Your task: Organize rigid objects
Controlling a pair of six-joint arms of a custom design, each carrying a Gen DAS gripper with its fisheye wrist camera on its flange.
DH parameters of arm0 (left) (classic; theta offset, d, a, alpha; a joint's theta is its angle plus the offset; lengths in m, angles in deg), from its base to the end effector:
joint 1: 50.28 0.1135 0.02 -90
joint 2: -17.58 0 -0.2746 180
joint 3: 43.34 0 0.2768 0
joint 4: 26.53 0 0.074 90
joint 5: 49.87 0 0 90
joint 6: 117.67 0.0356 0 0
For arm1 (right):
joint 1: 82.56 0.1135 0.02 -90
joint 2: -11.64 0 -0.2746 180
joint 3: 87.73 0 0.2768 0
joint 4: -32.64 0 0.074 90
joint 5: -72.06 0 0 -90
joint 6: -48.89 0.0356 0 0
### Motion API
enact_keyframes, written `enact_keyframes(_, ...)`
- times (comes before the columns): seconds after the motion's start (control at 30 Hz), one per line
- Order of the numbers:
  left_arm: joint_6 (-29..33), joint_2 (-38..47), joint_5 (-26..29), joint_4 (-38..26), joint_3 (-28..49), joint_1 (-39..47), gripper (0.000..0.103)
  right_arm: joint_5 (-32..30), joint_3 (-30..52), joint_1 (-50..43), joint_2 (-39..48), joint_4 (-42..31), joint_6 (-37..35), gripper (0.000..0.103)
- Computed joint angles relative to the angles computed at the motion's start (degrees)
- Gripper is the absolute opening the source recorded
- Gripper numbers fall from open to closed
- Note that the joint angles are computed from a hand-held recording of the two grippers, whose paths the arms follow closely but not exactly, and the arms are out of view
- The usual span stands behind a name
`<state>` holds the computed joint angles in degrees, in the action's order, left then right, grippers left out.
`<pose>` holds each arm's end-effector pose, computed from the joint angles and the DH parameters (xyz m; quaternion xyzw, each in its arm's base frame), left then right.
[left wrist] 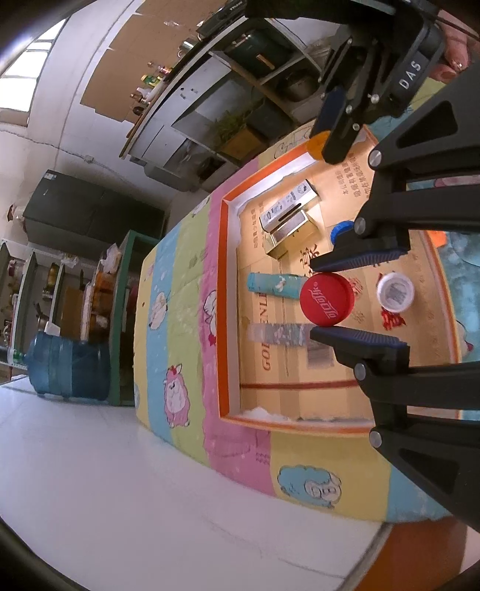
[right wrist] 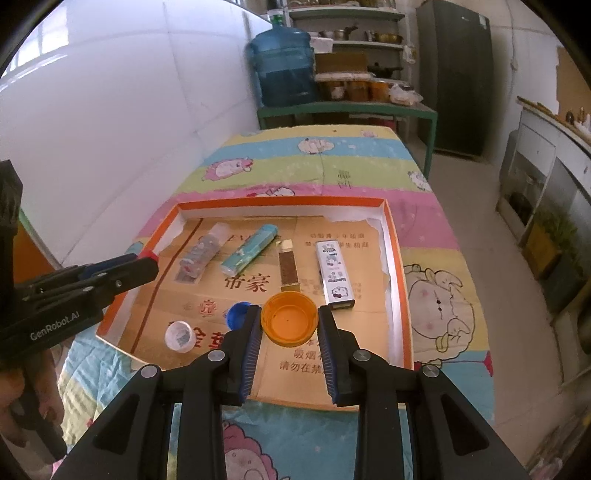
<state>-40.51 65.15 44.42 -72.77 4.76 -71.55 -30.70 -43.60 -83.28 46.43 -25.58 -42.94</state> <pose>0.1742 -0.0707 0.2404 0.0821 0.9220 -0.1436 0.3500 0.1392 0.0061 0.2332 -0.0480 0.9301 0.0963 0.3512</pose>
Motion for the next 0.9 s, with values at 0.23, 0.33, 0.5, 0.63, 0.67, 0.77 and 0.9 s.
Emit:
enact_keyframes(0.23, -1.1, 7.4, -1.4, 5.2, -0.2, -2.7, 0.031, -0.8, -2.3, -2.1, 5.4, 5.6, -1.1, 0.03)
enact_keyframes(0.33, -1.1, 9.8, -2.1, 6.5, 0.0, -3.4, 0.031, -1.3, -2.9, -2.8, 7.7, 7.6, -1.8, 0.03)
enact_keyframes(0.5, -0.6, 13.3, -2.0, 8.1, 0.6, -3.4, 0.031, -1.0, -3.1, -2.3, 11.0, 10.5, -2.0, 0.03)
enact_keyframes(0.63, -0.4, 15.3, -2.2, 9.2, 0.7, -3.6, 0.031, -0.6, -3.1, -1.8, 12.8, 12.0, -1.9, 0.03)
enact_keyframes(0.67, -0.3, 15.6, -2.1, 9.4, 0.7, -3.5, 0.031, -0.5, -3.2, -1.7, 12.9, 12.1, -1.9, 0.03)
enact_keyframes(0.77, 0.0, 17.2, -2.1, 10.2, 0.8, -3.3, 0.031, -0.1, -3.3, -1.3, 14.2, 12.9, -1.9, 0.03)
enact_keyframes(0.9, 0.6, 18.9, -2.2, 11.3, 0.7, -3.4, 0.031, 0.7, -3.5, -0.7, 15.4, 13.7, -1.9, 0.031)
